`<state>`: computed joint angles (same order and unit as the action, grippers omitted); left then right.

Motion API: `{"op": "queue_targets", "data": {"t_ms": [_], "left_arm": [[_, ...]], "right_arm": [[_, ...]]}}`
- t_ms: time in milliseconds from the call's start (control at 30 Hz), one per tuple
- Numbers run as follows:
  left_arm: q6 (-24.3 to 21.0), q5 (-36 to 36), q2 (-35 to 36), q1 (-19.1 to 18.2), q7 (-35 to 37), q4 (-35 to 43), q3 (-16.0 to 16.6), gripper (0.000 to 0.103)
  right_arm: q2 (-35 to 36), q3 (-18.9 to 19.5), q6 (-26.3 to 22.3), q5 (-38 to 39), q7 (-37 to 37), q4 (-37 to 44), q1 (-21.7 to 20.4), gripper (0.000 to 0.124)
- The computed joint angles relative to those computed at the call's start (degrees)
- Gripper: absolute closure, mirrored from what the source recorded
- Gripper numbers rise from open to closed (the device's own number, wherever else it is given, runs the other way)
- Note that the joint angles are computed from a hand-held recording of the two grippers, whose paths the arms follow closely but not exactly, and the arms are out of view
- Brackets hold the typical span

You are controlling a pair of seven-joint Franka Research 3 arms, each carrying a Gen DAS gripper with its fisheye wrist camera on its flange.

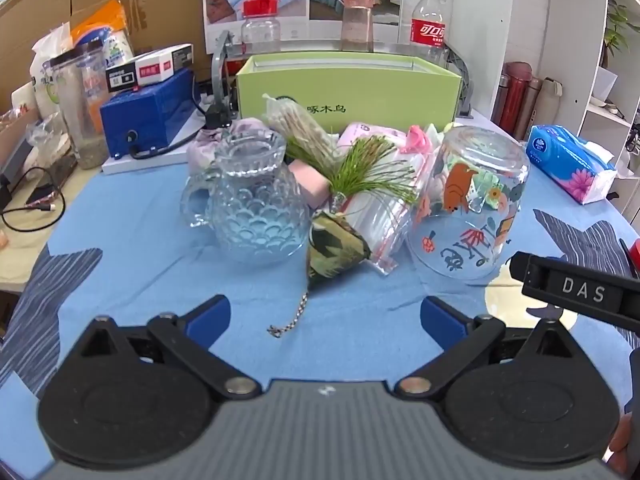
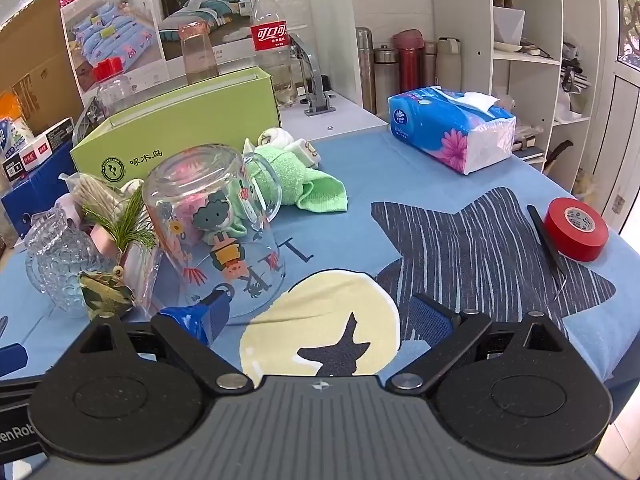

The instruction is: Organize soft objects

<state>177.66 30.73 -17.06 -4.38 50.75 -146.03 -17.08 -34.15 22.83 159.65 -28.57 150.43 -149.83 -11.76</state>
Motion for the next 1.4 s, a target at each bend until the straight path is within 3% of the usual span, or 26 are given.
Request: {"op": "queue_targets", "data": {"t_ms": [167, 500, 1400], "left_arm": [[-0.41, -1.80, 0.10, -1.97, 1.63, -0.01, 1.85, 0.003], [-0.91, -3.44, 0.14, -2.66, 2.25, 0.08, 2.35, 0.003], [-0.83, -2.73, 0.68, -1.69, 1.26, 0.21, 1.80, 0.003]], "right_arm": [[-0.26, 0.21, -0.32, -0.44, 0.09, 0.15, -0.02, 0.040], [-0.68, 0.49, -0.33, -1.01, 0.15, 0.10, -0.11, 0.040], [0.47, 0.32, -0.58, -2.85, 0.93, 0.57, 0.43, 0.040]]}}
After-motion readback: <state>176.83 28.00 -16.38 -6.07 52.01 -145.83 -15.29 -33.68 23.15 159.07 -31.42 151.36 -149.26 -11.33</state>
